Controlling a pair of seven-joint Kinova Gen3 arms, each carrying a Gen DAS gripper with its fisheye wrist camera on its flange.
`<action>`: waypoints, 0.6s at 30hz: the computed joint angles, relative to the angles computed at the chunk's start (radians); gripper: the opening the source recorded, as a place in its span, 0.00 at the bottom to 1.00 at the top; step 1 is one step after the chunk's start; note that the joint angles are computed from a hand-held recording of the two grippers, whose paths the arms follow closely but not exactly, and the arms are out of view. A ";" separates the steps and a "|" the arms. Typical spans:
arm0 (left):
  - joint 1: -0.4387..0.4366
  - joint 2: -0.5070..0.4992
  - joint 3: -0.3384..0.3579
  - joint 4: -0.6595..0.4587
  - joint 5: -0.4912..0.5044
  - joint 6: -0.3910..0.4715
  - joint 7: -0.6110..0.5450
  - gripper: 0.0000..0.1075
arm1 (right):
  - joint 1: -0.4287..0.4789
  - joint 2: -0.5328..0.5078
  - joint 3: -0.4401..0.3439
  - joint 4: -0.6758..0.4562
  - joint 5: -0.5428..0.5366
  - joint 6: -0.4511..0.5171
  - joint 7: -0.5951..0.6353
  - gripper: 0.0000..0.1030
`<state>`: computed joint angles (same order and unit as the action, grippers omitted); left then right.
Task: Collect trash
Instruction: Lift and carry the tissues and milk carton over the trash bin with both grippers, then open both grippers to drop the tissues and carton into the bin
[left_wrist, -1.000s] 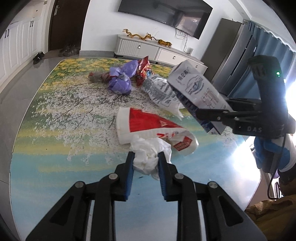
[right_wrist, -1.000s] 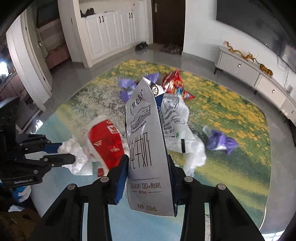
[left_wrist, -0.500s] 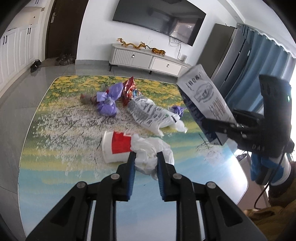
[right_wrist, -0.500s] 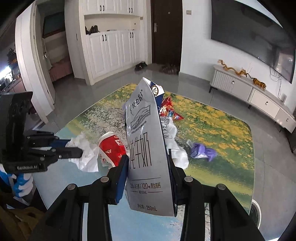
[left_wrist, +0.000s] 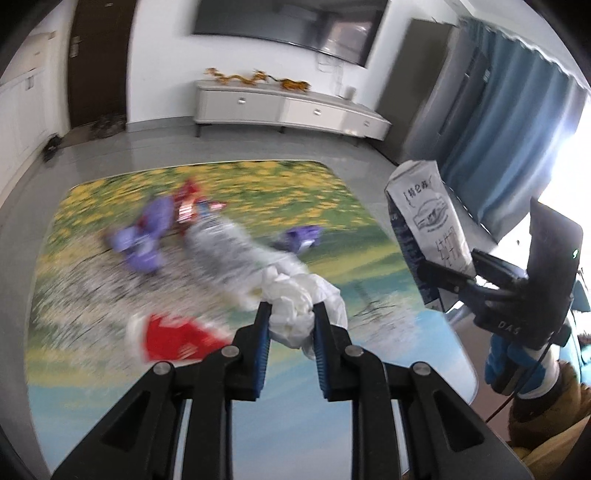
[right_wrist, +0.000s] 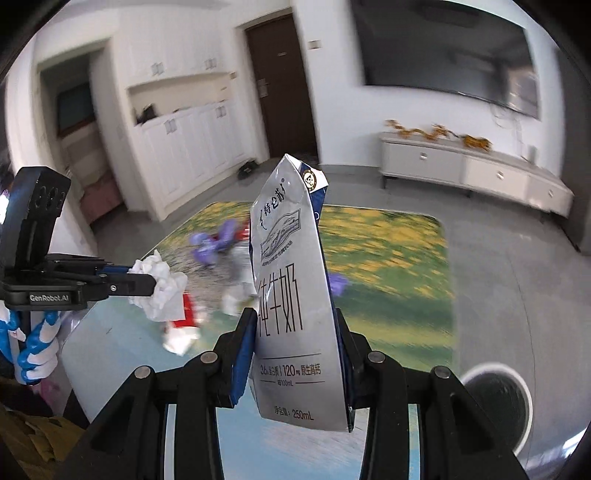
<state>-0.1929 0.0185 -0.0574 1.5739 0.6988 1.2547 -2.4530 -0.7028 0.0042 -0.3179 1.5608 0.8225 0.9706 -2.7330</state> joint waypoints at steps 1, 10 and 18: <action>0.017 0.007 0.016 -0.011 -0.005 -0.002 0.016 0.19 | 0.008 -0.030 0.006 0.037 0.004 -0.005 -0.033 0.36; 0.253 0.136 0.187 -0.154 -0.075 -0.082 0.204 0.19 | 0.179 -0.248 -0.003 0.256 -0.069 0.071 -0.139 0.36; 0.499 0.330 0.277 -0.311 -0.242 -0.177 0.422 0.20 | 0.317 -0.342 0.139 0.414 -0.231 -0.028 -0.062 0.36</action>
<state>0.3061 0.3485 0.2198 1.2633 0.4571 1.0775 -2.0311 -0.3858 -0.3376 -0.1785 1.9753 0.5920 0.9422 -2.7948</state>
